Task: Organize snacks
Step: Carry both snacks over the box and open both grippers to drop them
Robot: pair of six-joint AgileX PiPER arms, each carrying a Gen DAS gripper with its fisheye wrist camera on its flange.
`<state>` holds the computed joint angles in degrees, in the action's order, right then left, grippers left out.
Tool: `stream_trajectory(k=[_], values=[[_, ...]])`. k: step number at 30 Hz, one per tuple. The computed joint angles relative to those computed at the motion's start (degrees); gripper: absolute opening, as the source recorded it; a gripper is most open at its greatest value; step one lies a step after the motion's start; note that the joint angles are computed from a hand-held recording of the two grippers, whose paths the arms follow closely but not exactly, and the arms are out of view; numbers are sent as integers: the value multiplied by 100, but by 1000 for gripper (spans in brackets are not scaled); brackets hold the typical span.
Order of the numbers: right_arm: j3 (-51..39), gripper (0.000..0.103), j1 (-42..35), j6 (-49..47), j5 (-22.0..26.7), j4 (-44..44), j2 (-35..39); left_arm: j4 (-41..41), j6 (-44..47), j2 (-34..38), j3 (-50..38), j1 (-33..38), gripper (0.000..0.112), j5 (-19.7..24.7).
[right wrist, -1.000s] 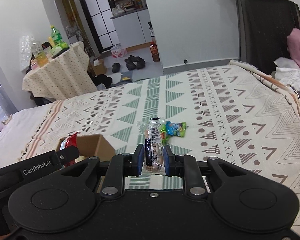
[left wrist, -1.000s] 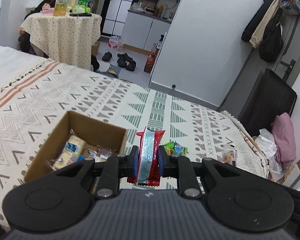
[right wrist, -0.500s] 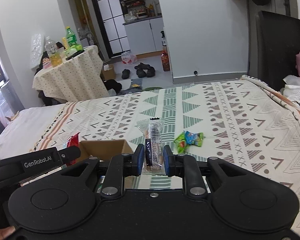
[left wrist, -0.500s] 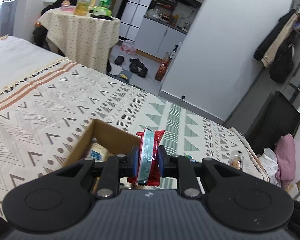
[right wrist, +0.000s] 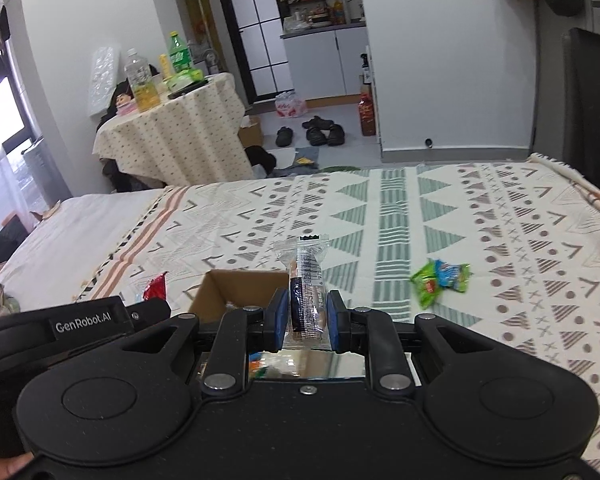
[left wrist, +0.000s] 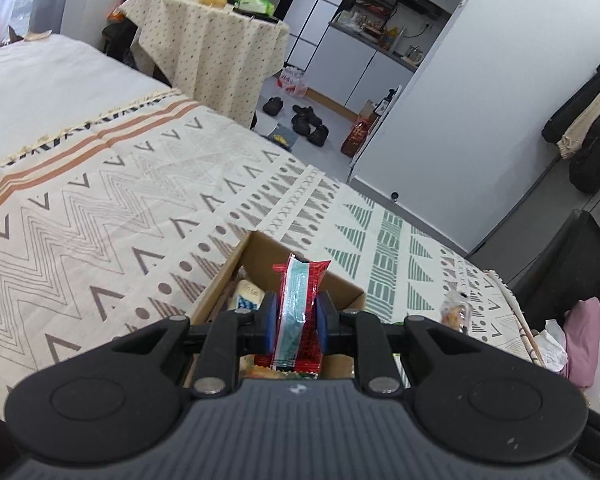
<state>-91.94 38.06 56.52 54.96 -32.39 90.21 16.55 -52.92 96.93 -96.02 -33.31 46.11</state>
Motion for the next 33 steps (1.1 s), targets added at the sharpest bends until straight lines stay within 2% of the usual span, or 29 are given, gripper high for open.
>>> stream_trajectory(k=[7,10,22,25,28,29,31,33], values=[[-291,21,-70,-195,-182,311,463,-488,370,209,-98,234,19,155],[-403,21,-134,-309,-272,475,649,-484,292,312,-192,295,22,323],[-711,21,-474,-899,-674,1400,1262,-478,-51,570,-281,563,23,458],[-817,21,-553,-1102,-725,1662,1409,-392,-131,668,-372,573,30,500],[-901,29,-648,-1396,-860,2052,1507,-297,-225,796,-497,570,33,630],[-908,39,-675,-1417,-905,2128,1523,-306,-227,823,-528,570,35,659],[-930,46,-729,-1421,-908,2188,1532,-298,-253,848,-553,540,42,660],[-827,47,-780,-1428,-952,2179,1456,-149,-345,877,-604,448,56,710]])
